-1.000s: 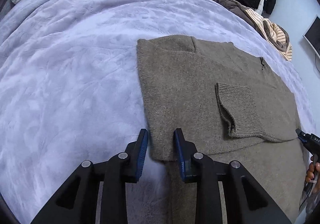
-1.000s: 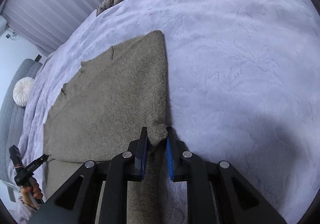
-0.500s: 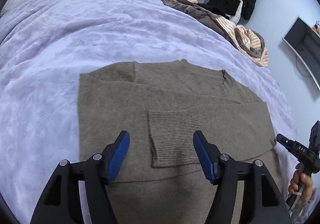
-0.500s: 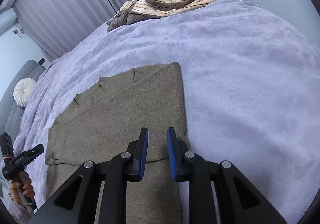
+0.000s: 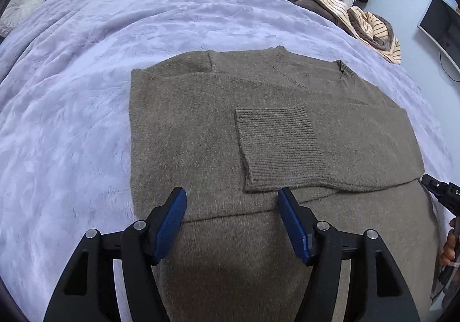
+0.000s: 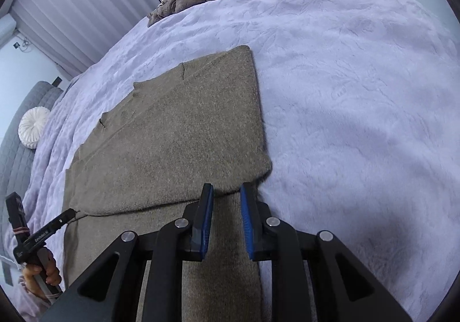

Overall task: Fold small clothes
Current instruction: 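Smooth the folded sleeve flat with the left gripper, then release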

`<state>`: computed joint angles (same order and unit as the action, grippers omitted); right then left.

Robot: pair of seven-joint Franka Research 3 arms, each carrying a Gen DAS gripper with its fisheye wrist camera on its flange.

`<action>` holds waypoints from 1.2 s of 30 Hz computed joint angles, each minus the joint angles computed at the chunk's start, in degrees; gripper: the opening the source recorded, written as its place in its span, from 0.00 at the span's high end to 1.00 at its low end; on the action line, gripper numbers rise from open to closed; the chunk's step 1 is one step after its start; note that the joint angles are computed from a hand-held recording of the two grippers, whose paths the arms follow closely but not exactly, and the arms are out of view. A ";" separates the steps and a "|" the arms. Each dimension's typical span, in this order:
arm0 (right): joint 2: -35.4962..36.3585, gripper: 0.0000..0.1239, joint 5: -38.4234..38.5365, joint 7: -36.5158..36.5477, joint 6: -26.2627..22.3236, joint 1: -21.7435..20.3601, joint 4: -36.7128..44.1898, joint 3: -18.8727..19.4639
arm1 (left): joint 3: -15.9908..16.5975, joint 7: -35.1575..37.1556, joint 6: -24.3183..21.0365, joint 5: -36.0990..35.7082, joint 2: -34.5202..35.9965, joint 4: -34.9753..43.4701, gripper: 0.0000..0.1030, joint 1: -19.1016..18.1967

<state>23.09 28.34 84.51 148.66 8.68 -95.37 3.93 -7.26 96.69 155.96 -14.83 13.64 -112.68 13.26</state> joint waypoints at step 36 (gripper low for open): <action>-7.87 0.83 4.84 -6.06 -1.73 2.08 -9.95 0.52 | -1.13 6.13 -6.15 -20.72 1.37 3.28 0.92 1.27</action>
